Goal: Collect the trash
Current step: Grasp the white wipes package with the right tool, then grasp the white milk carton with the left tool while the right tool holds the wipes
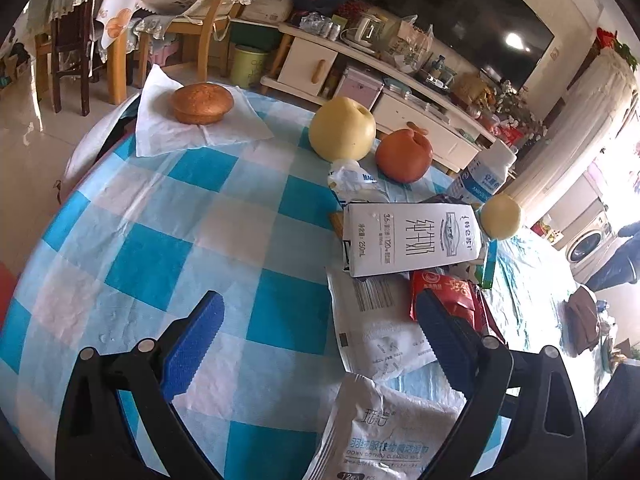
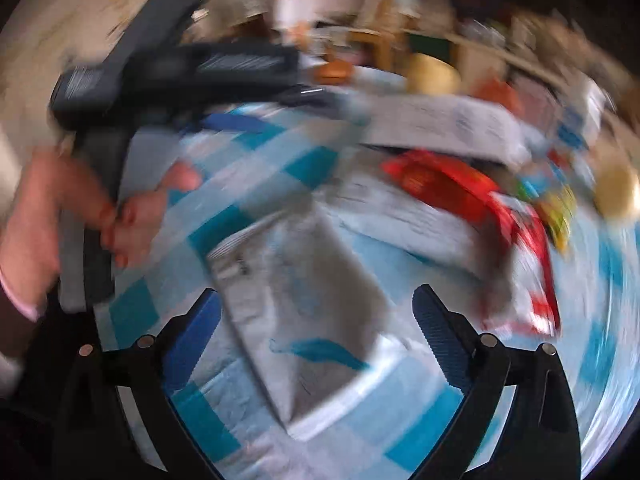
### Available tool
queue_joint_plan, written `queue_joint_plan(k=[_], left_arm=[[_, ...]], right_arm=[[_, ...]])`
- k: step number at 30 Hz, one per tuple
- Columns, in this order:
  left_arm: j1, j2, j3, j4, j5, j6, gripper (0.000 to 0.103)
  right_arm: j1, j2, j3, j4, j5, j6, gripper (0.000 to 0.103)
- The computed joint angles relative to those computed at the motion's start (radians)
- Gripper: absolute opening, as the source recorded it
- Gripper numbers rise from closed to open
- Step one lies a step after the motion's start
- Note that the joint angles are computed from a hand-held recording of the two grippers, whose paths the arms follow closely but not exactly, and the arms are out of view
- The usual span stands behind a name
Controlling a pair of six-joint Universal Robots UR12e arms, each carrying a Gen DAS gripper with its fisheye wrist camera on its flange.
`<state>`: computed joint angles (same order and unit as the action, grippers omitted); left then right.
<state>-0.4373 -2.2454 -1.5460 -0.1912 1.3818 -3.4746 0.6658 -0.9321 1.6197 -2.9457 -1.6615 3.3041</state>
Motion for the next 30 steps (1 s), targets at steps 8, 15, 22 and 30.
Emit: queue_joint_plan(k=[8,15,22,30], left_arm=[[0.009,-0.001,-0.001,0.004,-0.025,-0.007,0.095],[0.003,-0.005,0.004,0.032,-0.021,0.053,0.095],[-0.028,-0.021,0.03,0.077,0.036,0.333,0.095],[-0.04,-0.064,0.099,0.035,-0.001,0.674,0.095]], right_arm=[[-0.007,0.025,-0.028,0.081,0.005,-0.066,0.099],[-0.02,0.021,-0.023,0.085,0.038,-0.005,0.098],[-0.037,-0.012,0.024,0.044,0.071,0.106,0.077],[-0.036,-0.039,0.064,0.039,0.047,0.177,0.074]])
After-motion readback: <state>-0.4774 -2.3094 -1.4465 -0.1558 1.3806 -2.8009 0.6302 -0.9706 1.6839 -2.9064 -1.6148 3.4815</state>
